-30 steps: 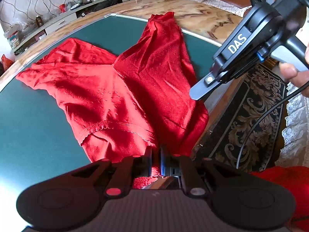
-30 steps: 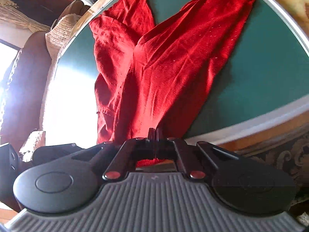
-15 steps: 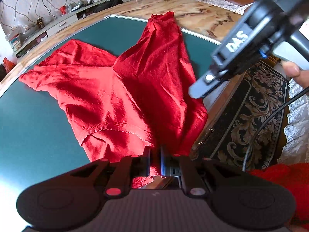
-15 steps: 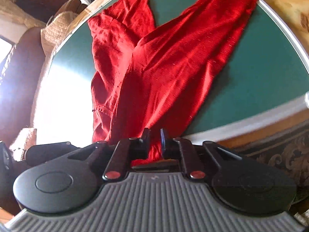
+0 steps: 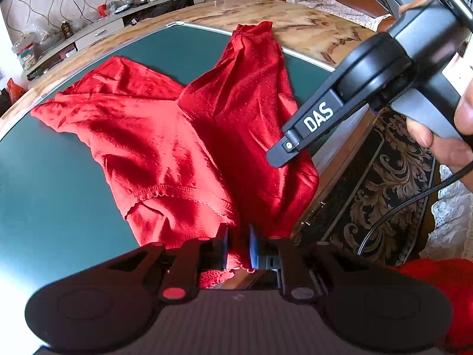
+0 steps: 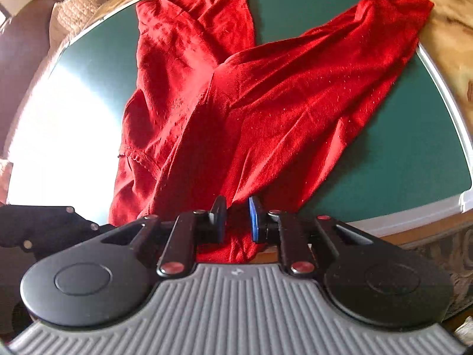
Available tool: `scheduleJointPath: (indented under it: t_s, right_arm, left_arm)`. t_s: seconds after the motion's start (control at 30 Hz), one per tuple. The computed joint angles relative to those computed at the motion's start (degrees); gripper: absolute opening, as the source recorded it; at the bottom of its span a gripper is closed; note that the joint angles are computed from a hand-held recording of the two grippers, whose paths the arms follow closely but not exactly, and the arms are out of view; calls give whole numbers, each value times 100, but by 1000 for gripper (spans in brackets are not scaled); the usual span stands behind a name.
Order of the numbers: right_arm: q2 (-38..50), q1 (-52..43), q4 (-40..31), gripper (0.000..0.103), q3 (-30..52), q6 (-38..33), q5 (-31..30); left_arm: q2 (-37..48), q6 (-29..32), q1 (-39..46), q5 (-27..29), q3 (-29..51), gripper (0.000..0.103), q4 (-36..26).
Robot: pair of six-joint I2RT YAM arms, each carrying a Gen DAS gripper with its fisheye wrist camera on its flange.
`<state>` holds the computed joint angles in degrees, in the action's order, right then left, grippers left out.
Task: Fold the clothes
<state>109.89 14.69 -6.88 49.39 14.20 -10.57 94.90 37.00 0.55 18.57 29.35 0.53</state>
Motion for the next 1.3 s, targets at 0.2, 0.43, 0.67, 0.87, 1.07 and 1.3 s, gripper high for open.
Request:
scheduleJointPath:
  t_s: [0.2, 0.43, 0.67, 0.87, 1.07, 1.3]
  right_arm:
    - [30, 180, 24, 20, 30, -98, 347]
    - [-6, 334, -120, 20, 105, -191, 654]
    - [-137, 459, -441, 20, 339, -406, 1035]
    - [-195, 529, -875, 20, 885, -775, 1326]
    - [115, 822, -2015, 46, 2132, -1681, 1794]
    - [132, 1156, -3065, 48, 3005, -2263, 2307]
  left_arm:
    - [6, -21, 80, 56, 29, 26, -54]
    - [14, -58, 255, 133, 55, 40, -81]
    - [-63, 16, 606, 430, 122, 53, -296]
    - [65, -135, 994, 607, 336, 68, -424]
    - [129, -507, 1411, 752, 684, 81, -594]
    - [233, -607, 1847, 1140, 1228, 83, -1004]
